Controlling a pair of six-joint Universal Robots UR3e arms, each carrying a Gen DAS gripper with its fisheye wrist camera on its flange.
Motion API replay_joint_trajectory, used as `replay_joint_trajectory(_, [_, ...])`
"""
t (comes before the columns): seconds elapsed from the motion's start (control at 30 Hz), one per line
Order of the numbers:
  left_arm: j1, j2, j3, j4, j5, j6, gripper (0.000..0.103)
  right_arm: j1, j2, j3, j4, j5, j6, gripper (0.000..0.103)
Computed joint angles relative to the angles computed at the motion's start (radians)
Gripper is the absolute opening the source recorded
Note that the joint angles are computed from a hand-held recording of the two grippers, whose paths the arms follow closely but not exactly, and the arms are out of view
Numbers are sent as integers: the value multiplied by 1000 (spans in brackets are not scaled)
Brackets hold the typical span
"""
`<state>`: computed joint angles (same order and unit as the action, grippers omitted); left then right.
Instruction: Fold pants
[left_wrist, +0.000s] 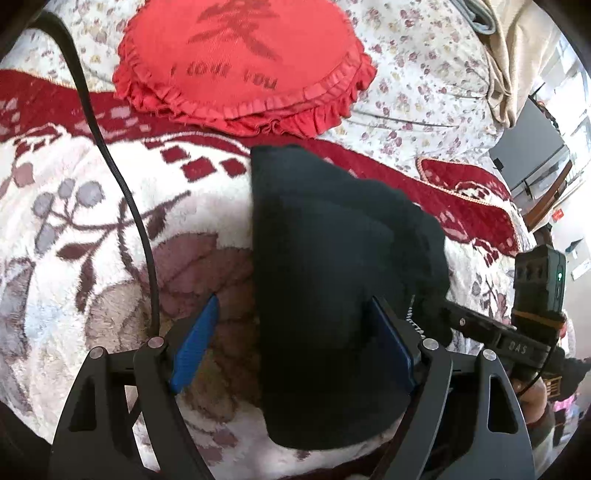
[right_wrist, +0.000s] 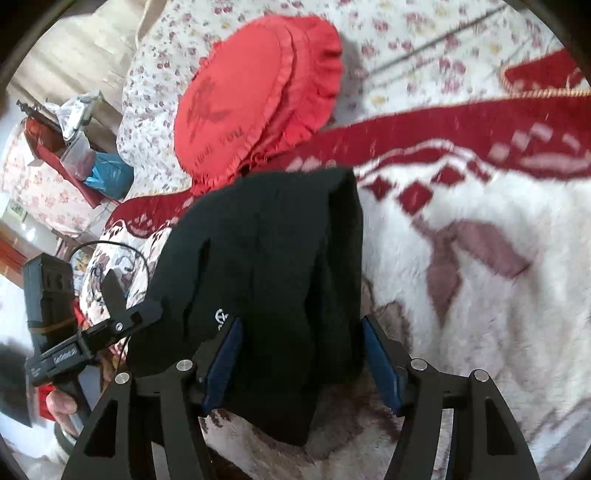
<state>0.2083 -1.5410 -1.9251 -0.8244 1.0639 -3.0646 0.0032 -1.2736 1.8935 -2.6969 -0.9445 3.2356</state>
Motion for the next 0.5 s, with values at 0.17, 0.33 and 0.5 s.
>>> replay_joint_trajectory(0.17, [-16,-71,30,22,-27,-2,82,-22,66,5,-84,85,2,71])
replay_joint_trajectory(0.33, [-54,-125,58,48,-20,-16,82,16,105,-27,-156,56,30,67])
replay_joint_trajectory(0.5, [-98,-125,51,88,21,-29,65,44,93,-6,-218,-4,55,45])
